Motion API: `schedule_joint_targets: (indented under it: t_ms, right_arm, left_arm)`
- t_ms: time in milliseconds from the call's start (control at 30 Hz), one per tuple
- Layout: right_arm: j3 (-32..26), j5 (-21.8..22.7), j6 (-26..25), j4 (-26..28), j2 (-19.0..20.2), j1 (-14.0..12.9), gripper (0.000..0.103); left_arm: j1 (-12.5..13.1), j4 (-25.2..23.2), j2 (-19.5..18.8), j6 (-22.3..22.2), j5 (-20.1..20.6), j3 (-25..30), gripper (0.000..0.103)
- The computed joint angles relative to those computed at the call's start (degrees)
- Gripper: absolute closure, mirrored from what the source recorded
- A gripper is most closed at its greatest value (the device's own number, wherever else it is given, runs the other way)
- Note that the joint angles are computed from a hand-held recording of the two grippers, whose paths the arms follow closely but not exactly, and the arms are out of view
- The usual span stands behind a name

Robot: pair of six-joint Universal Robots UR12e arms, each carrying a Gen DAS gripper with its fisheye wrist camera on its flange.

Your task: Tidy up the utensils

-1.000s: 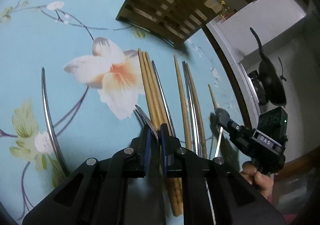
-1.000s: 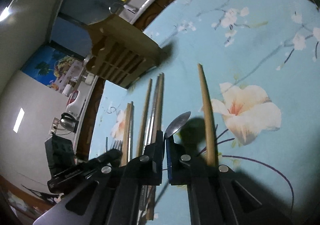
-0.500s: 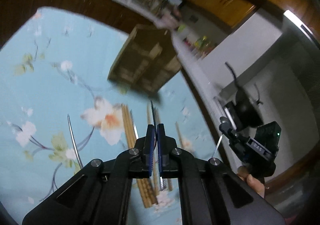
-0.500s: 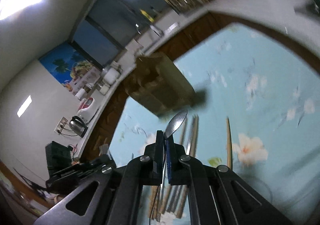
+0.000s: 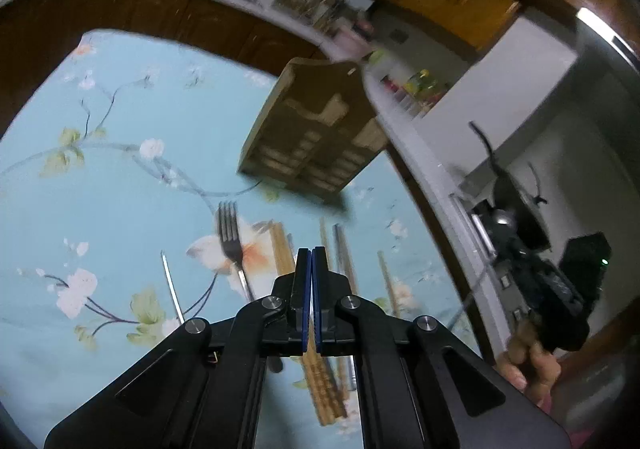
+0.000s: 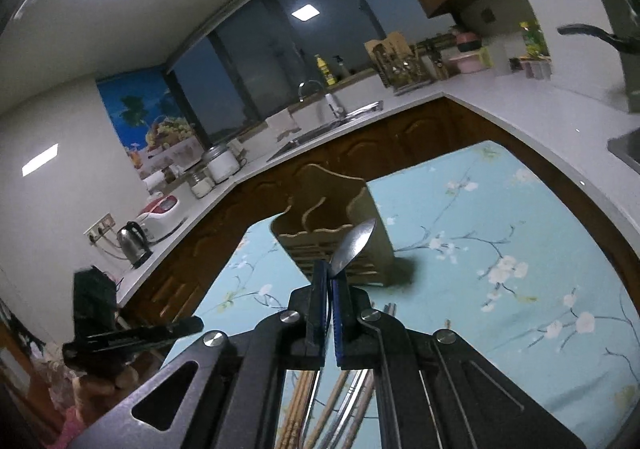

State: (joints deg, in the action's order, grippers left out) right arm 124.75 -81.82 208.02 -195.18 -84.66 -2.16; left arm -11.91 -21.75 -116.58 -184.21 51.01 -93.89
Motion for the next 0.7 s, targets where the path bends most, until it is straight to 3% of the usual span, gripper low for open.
schedule_joint_targets:
  t_ms: [67, 200, 367, 600, 667, 700]
  right_arm:
    - [0.6, 1.3, 1.4, -0.2, -0.1, -0.7, 0.101]
    - [1.3, 2.2, 2.2, -0.1, -0.2, -1.2, 0.101]
    - [1.6, 3.5, 2.8, 0.6, 0.1, -1.7, 0.101]
    - [1.8, 4.4, 3.9, 2.1, 0.6, -2.3, 0.101]
    - [1.6, 4.6, 4.3, 2.5, 1.0, -2.4, 0.1]
    - [1.5, 4.6, 4.5, 2.7, 1.1, -2.4, 0.1]
  left_arm:
    - [-0.4, -1.4, -0.7, 0.5, 2.3, 0.8, 0.102]
    - [-1.4, -3.5, -2.8, 0.7, 7.5, 3.3, 0.079]
    - [-3.4, -8.9, -6.3, 5.2, 14.2, 8.3, 0.055]
    - [-3.6, -11.4, -10.2, 7.0, 15.4, 13.0, 0.055]
    - [-3.7, -11.7, -10.8, 8.1, 14.7, 13.8, 0.058]
    - [-3.8, -11.4, -11.0, 8.7, 14.6, 13.9, 0.066]
